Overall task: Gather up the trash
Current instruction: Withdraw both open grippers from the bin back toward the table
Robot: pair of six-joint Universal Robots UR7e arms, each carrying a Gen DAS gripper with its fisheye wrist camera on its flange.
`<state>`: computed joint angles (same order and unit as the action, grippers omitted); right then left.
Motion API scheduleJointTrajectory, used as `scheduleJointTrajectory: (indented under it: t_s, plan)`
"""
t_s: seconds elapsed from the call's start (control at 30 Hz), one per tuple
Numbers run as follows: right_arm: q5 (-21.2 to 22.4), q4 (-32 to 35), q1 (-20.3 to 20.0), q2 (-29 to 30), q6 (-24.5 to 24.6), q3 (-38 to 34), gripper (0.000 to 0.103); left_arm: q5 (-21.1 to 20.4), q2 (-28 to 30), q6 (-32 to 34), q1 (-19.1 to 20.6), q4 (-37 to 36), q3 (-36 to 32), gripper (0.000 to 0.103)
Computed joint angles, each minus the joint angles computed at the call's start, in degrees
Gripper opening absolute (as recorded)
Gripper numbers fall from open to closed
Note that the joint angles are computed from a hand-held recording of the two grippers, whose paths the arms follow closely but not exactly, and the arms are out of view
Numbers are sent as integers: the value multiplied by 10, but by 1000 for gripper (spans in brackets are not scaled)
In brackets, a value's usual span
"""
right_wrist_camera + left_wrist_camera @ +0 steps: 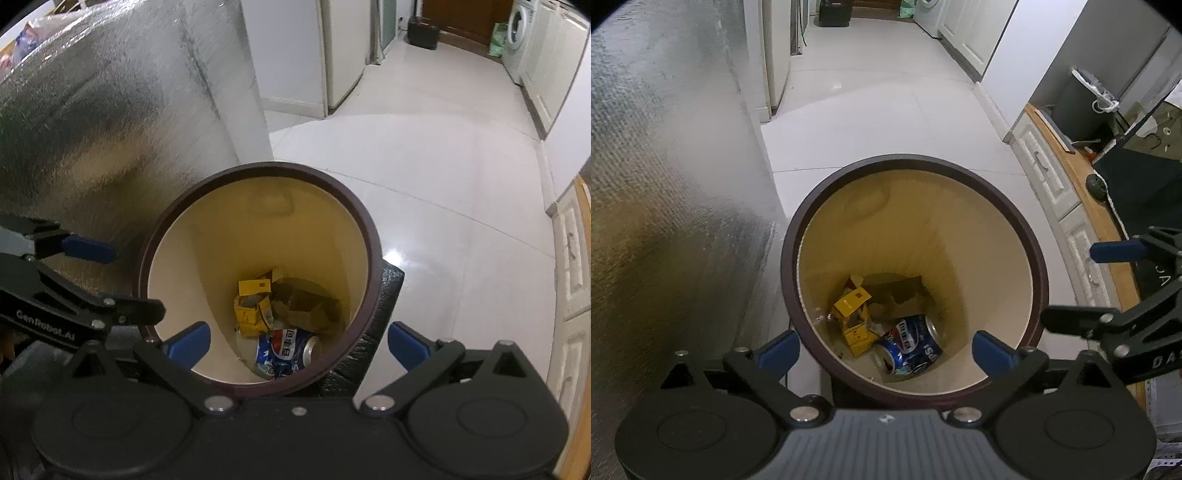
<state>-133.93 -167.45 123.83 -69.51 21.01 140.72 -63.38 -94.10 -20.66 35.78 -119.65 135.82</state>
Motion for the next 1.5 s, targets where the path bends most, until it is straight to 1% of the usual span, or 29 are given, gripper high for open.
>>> scheduleJointTrajectory:
  t_s: [0.03, 0.13, 0.53, 0.83, 1.07, 1.5]
  plan:
    - [-2, -2, 2, -3, 5, 3, 103, 2, -4, -2, -2, 6, 0, 103]
    - [-6, 1, 10, -10, 16, 8, 103, 2, -13, -8, -7, 20, 0, 103]
    - [-30, 42, 52, -28, 78, 14, 103, 11, -60, -24, -32, 68, 1, 103]
    - [-54, 88, 91, -51, 146, 20, 103, 12, -101, -38, -62, 100, 4, 103]
    - [-74, 132, 131, -72, 201, 23, 103, 11, -145, -51, -98, 132, 6, 103]
    - [-147, 243, 228, -97, 329, 6, 103, 28, -230, -73, -184, 178, 4, 103]
